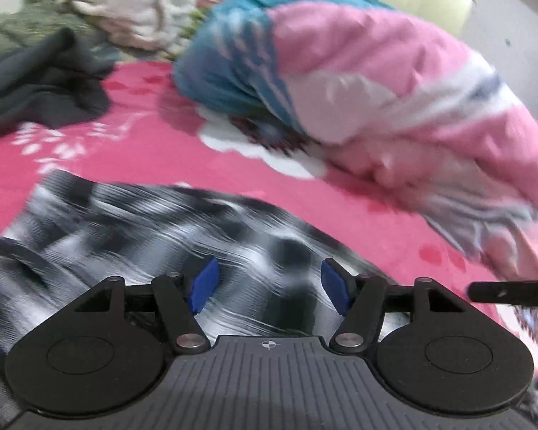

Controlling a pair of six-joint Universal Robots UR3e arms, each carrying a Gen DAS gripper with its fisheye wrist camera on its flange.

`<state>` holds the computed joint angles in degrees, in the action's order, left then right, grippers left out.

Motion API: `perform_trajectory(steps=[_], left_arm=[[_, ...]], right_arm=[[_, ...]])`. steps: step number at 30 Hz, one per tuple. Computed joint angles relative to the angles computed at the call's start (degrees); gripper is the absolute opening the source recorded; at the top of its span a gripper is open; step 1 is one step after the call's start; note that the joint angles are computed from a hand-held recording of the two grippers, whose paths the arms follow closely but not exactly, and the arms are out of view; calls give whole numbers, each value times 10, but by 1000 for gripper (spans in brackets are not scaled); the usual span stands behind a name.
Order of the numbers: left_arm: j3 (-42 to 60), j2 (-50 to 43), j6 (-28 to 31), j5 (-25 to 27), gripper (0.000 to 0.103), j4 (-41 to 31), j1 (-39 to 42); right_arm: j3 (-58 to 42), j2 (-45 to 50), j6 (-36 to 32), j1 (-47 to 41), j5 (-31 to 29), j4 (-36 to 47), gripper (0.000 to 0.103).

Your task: Fold clothes

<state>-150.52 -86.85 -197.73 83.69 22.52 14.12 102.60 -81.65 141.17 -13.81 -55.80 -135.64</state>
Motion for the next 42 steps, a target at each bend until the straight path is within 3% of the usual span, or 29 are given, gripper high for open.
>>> perform_trajectory(steps=[5, 9, 11, 12, 13, 16, 20, 25, 29, 32, 33, 36, 38, 42], left_arm=[[32, -39, -3, 46, 63, -9, -40], [41, -50, -4, 63, 63, -8, -49], [48, -60, -5, 79, 63, -5, -61], [52, -64, -6, 87, 63, -5, -68], [56, -69, -7, 96, 63, -5, -74], [62, -73, -10, 106, 64, -6, -81], [64, -76, -8, 110, 64, -6, -84], [66, -80, 1, 115, 64, -6, -88], [64, -81, 9, 114, 64, -4, -87], [62, -78, 11, 112, 64, -6, -86], [63, -75, 11, 112, 64, -9, -85], [60, -68, 6, 115, 64, -8, -85], [57, -61, 2, 123, 64, -5, -87], [62, -64, -7, 161, 64, 13, -109]], right_arm=[[41, 26, -52, 16, -23, -83, 42], [32, 54, -57, 15, -18, -81, 35], [31, 58, -67, 10, -8, -71, 22], [34, 54, -73, 11, -9, -67, 5], [37, 48, -80, 13, -9, -63, 1], [80, 25, -78, 25, -22, -145, 0], [99, 40, -21, 37, -43, -294, 0], [72, 110, 7, 73, -102, -383, 0], [67, 184, -9, 108, -164, -470, 0], [62, 201, 1, 116, -179, -489, 2], [55, 190, 19, 111, -173, -463, 4], [45, 121, 85, 51, -100, -354, 27], [65, 54, 108, -21, -29, -297, 33], [108, -93, 34, -191, 90, -123, 41]])
